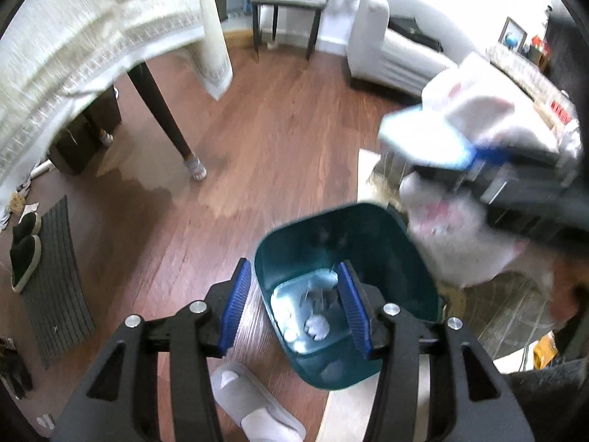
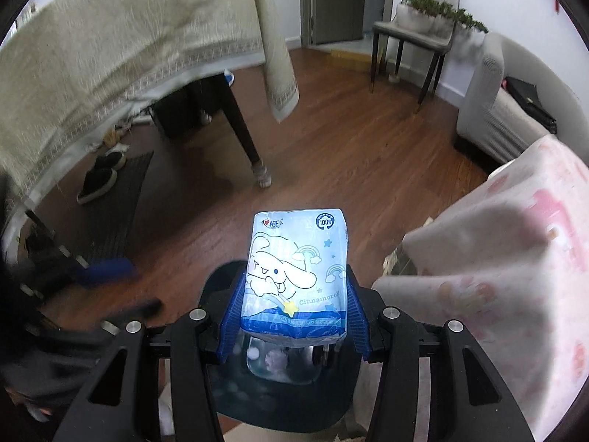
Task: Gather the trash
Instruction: 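Carry the cup and tissue pack over the teal bin and open both tools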
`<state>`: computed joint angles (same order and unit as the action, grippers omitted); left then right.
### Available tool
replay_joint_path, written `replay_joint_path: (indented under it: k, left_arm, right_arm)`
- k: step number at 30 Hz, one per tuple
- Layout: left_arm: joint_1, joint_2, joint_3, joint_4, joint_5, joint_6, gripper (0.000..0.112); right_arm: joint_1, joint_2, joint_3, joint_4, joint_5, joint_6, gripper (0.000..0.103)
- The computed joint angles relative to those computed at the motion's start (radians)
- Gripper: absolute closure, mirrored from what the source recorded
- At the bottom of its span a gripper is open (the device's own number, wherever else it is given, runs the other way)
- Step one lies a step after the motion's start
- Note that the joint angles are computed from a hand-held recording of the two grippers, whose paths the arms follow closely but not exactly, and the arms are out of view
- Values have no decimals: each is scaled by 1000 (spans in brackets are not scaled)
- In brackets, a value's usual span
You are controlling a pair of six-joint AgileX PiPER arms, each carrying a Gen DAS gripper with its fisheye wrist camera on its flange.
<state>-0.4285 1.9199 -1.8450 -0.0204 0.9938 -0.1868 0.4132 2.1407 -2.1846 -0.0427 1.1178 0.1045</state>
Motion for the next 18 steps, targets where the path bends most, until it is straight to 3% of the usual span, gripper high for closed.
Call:
replay_joint_path:
  k: [18]
  left_arm:
    - [-2, -12, -255, 90, 63, -104, 50]
  right_arm:
    - [55, 69, 127, -24, 59, -50, 52]
